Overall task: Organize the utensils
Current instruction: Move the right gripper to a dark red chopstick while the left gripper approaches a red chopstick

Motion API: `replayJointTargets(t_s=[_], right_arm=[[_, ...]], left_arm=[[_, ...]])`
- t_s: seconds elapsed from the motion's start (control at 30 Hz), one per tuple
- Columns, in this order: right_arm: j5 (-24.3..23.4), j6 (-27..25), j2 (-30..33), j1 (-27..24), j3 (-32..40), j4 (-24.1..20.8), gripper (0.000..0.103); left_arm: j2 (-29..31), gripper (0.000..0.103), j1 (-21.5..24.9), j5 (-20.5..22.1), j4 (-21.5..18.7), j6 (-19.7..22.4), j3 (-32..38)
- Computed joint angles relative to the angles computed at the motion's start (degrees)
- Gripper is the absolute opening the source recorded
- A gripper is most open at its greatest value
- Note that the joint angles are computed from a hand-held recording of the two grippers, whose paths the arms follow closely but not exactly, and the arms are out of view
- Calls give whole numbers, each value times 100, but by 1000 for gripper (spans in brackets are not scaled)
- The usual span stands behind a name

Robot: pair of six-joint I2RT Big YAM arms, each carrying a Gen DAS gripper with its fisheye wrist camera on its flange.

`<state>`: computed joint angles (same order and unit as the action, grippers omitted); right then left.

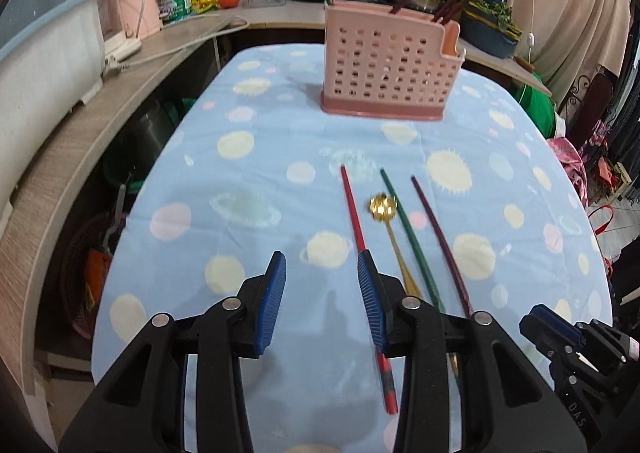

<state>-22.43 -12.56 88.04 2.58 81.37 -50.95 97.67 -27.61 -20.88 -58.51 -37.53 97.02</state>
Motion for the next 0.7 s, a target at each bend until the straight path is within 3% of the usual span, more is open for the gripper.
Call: replayJointTargets(t_s=[0.13,0.2,0.6,0.7], right_arm=[[10,-62,-34,11,-171,-65,13],[28,-90,-49,29,-235,-75,13],[146,-141,-13,76,-394,-103,13],[182,-98,-16,65,-417,-36,8]], left_arm=[[-65,37,-61,100,20,-151,-242],[-91,46,-90,110,27,-206,-324],[-130,52,-292,288,69,-230,-551],[-100,56,-326,352,43,-234,-565]])
